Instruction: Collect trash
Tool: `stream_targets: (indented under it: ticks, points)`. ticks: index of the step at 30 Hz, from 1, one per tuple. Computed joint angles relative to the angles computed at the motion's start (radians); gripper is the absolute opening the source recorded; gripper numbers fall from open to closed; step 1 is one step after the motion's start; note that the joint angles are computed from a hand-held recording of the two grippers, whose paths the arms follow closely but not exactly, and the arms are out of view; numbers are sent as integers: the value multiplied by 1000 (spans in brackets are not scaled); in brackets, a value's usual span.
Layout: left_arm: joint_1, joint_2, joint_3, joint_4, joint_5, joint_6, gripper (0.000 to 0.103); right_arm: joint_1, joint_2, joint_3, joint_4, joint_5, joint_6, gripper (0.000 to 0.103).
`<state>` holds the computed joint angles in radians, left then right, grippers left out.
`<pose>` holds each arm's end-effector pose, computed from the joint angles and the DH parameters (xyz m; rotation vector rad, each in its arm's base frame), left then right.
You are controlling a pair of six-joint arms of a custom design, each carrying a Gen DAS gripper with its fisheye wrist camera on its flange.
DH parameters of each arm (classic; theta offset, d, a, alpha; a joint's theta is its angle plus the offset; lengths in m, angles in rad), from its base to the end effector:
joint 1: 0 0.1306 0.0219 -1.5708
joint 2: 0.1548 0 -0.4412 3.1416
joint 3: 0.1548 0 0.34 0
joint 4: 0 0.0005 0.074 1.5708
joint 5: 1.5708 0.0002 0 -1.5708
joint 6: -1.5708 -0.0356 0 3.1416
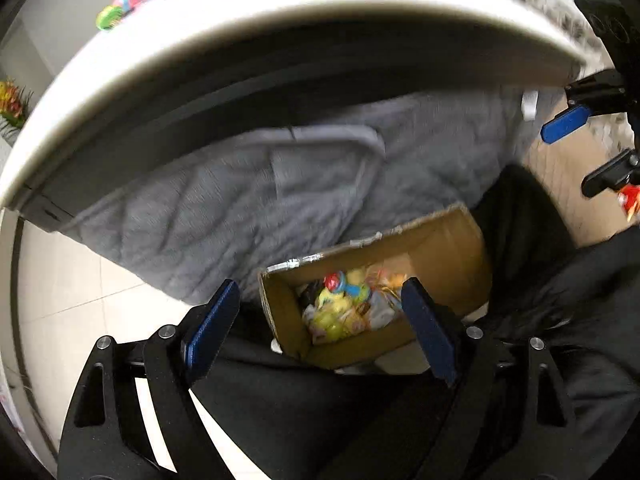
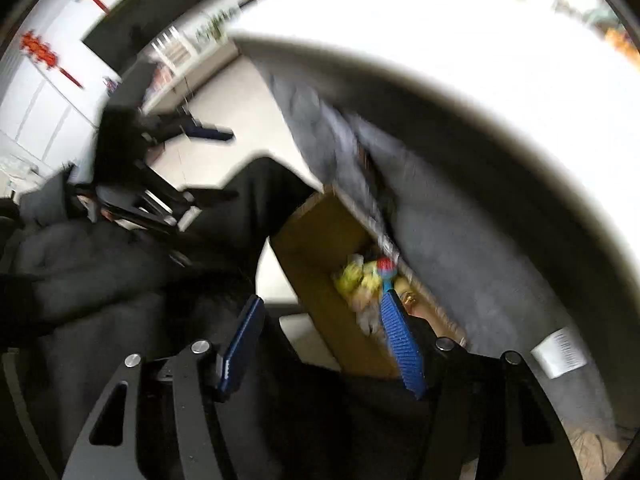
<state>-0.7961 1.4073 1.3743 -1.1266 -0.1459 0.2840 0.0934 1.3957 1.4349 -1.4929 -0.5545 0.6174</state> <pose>0.2841 -0.2835 0.4604 0.6471 2.6348 -0.1209 0.3614 0.0522 0.4815 -1.0172 2.6065 0.7265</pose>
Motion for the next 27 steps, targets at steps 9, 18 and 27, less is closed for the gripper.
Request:
stream_targets:
  ticks: [9, 18, 27]
  points:
    - [76, 4, 226, 136, -65, -65, 89, -52, 104, 262, 345, -70, -620, 65]
    - [220, 176, 445, 140, -93, -73, 89, 73, 357, 517, 387, 255, -991, 58]
    - [373, 506, 908, -152, 48, -70, 89, 78, 335, 501, 359, 304, -921, 13]
